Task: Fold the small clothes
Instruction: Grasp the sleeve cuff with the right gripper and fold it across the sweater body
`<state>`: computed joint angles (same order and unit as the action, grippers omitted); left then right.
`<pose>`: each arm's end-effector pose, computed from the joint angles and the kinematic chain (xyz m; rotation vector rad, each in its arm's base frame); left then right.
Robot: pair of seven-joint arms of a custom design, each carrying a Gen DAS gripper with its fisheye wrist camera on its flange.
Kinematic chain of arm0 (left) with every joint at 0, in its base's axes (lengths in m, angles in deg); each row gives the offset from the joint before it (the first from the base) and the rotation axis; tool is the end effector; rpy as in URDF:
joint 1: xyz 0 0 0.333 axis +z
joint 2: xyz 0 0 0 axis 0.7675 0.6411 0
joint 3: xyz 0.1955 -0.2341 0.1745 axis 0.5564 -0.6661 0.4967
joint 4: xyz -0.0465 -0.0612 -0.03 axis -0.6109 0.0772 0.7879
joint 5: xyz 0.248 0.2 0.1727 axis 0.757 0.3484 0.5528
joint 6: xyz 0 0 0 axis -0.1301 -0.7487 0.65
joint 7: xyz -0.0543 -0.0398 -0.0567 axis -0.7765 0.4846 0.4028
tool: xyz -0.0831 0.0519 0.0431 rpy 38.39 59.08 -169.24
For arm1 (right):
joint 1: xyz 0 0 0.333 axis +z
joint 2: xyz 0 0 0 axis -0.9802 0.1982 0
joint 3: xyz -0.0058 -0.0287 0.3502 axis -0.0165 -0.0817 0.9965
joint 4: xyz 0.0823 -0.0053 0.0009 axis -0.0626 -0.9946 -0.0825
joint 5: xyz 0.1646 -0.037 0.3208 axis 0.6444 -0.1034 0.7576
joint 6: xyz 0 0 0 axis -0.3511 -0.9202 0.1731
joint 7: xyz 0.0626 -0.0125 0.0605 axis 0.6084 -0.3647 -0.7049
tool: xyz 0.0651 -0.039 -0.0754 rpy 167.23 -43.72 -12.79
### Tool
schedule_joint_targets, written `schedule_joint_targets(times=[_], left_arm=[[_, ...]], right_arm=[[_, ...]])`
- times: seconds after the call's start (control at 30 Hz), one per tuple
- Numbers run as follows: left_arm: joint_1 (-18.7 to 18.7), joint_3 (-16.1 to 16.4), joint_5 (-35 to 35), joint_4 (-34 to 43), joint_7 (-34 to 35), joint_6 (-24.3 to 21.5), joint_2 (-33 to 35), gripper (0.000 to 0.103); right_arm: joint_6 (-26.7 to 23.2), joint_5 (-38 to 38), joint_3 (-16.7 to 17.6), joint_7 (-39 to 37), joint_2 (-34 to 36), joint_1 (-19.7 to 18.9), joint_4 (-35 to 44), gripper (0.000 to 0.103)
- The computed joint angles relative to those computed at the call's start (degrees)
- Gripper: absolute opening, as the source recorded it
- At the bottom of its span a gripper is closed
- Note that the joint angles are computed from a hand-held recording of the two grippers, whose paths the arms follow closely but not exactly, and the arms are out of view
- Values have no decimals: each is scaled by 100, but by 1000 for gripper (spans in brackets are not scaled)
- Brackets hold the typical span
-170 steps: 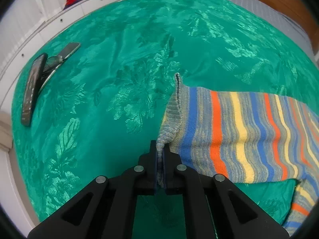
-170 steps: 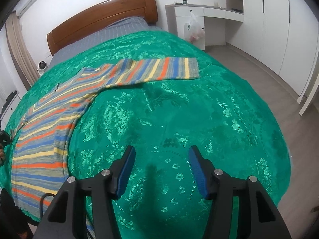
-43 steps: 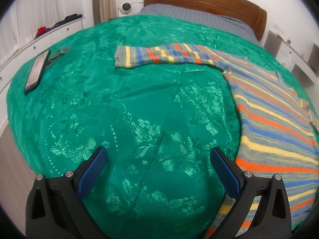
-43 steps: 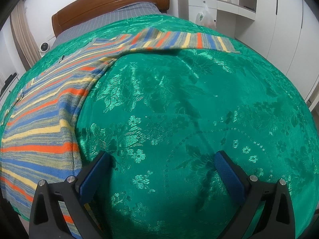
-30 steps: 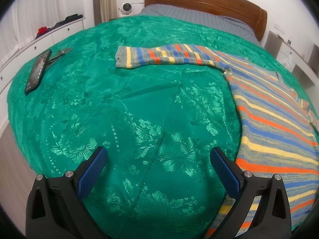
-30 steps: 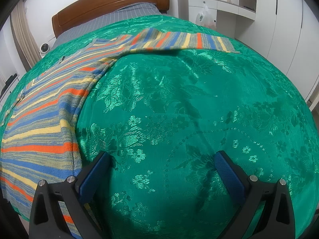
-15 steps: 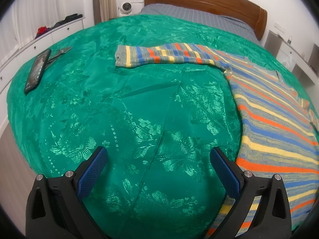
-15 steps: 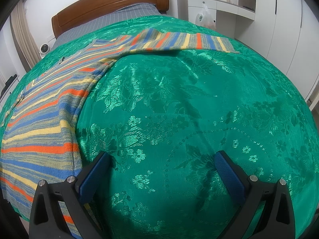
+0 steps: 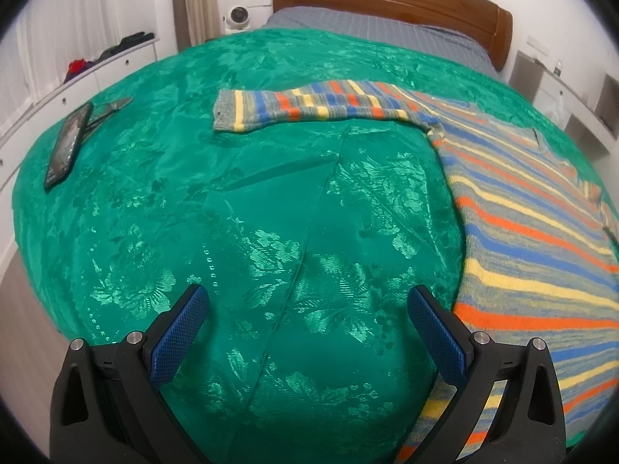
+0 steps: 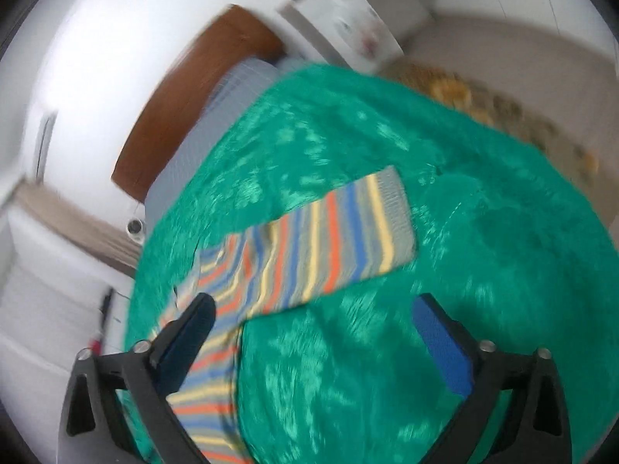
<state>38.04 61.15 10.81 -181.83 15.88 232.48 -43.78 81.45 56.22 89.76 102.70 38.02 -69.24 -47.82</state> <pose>0.5551 -0.1891 0.3629 -2.1179 1.3629 -0.5326 0.7194 0.1602 0.4377 -1.1716 1.9983 0.0024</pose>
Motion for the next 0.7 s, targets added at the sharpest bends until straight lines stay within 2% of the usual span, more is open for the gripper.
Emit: schedule_joint_targets(times=[0.07,0.27,0.4,0.43,0.5,0.53,0.57,0.7], left_arm=[[-4,-2,-17,-6,8,-33,-6,102],[17,-23,-319,31,248,-116,64,102],[-18,-22,-470,99,436,-198,139,102],[-29,-23,-512,124,500,-223,167,102],[-67,-10,-535,153,545,-267,189,102],[-83,-1,-532,158,551,-273,192,103],[-90,6,-535,157,552,-271,192,102],[-87,36,-509,122,481,-172,172,102]], right_arm=[[-352,44,-27,170,374,-120,512,79],[-1695,-994,-726,981,1276,117,1958,59],[-1977,-1172,-593,1025,1677,-24,2533,54],[-2106,-1222,-572,1009,1748,-46,2665,49],[-2535,-1407,-596,1013,1965,-33,3101,29],[-2622,-1448,-579,969,1945,-35,3109,11],[-2686,-1481,-564,932,1938,-31,3162,7],[-2622,-2209,-1047,1134,1664,403,3170,6]])
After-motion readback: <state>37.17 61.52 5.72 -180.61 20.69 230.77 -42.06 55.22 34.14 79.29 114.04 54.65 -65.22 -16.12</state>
